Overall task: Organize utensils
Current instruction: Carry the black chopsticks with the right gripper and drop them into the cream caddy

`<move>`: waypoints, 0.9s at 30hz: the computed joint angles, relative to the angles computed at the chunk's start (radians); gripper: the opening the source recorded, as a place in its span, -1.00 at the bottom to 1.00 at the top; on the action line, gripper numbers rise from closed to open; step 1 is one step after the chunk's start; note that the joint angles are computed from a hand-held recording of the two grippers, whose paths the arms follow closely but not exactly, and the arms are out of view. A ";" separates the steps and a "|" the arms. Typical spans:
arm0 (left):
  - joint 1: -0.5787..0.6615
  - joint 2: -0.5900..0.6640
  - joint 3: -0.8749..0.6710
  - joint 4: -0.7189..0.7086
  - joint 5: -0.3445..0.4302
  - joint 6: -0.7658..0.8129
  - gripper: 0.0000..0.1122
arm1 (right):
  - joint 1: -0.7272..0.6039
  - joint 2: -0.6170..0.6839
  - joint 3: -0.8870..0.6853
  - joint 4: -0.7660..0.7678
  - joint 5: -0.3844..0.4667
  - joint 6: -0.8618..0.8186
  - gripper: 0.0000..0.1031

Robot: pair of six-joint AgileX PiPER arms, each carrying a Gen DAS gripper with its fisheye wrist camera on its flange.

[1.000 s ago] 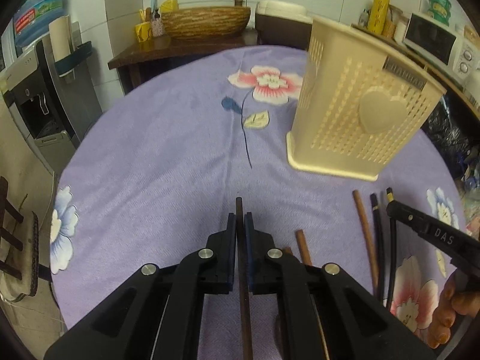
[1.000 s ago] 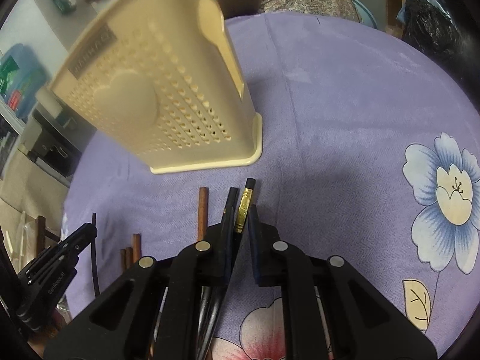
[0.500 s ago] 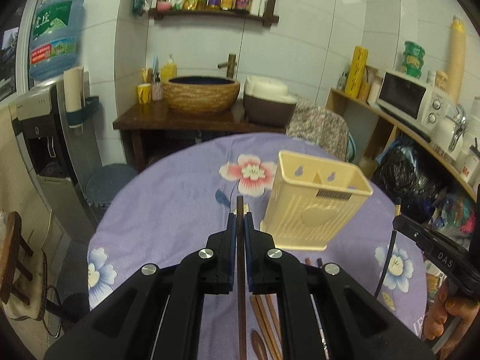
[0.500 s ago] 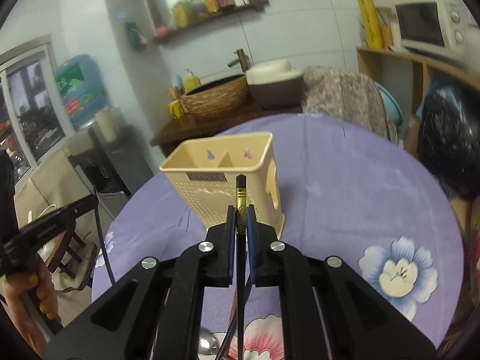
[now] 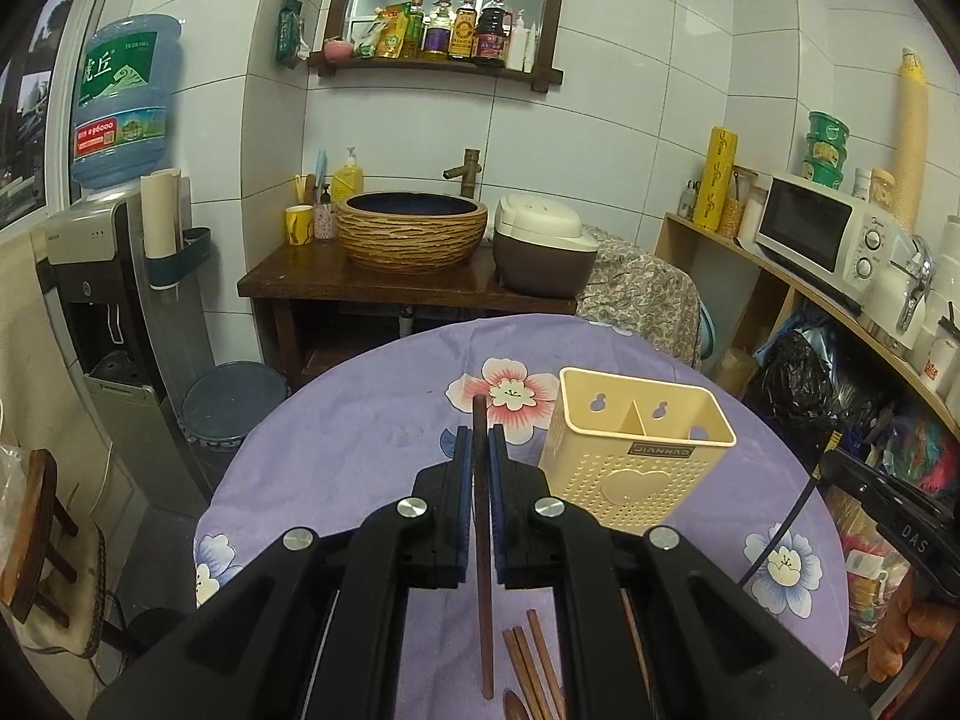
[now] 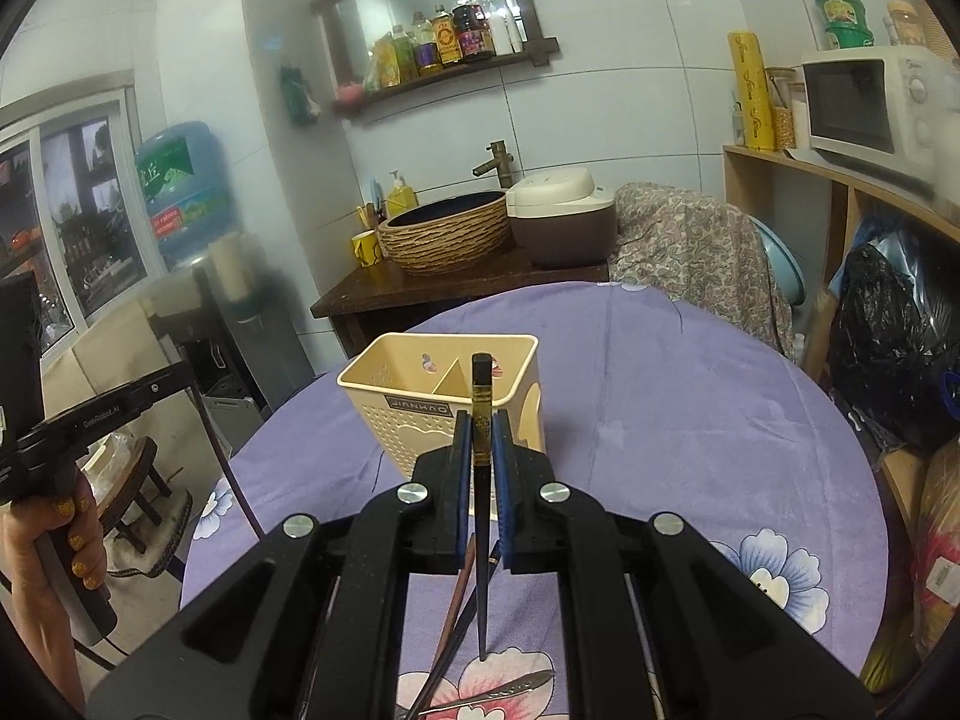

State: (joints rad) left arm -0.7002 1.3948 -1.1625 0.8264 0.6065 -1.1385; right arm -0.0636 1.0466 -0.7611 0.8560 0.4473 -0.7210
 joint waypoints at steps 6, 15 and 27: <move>0.000 -0.008 -0.008 0.001 0.008 0.013 -0.89 | 0.008 -0.001 -0.009 -0.038 -0.003 0.025 -0.85; 0.065 0.025 -0.198 -0.130 0.056 0.203 -0.89 | 0.028 0.041 -0.143 -0.278 0.003 0.222 -0.85; 0.014 0.348 -1.042 -0.255 0.354 0.513 -0.89 | 0.039 0.223 -0.748 -0.523 0.166 0.547 -0.85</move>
State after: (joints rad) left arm -0.6865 1.7425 -2.2045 0.5709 0.9608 -0.6250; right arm -0.0241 1.2698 -1.5090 0.3334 0.6130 -0.1741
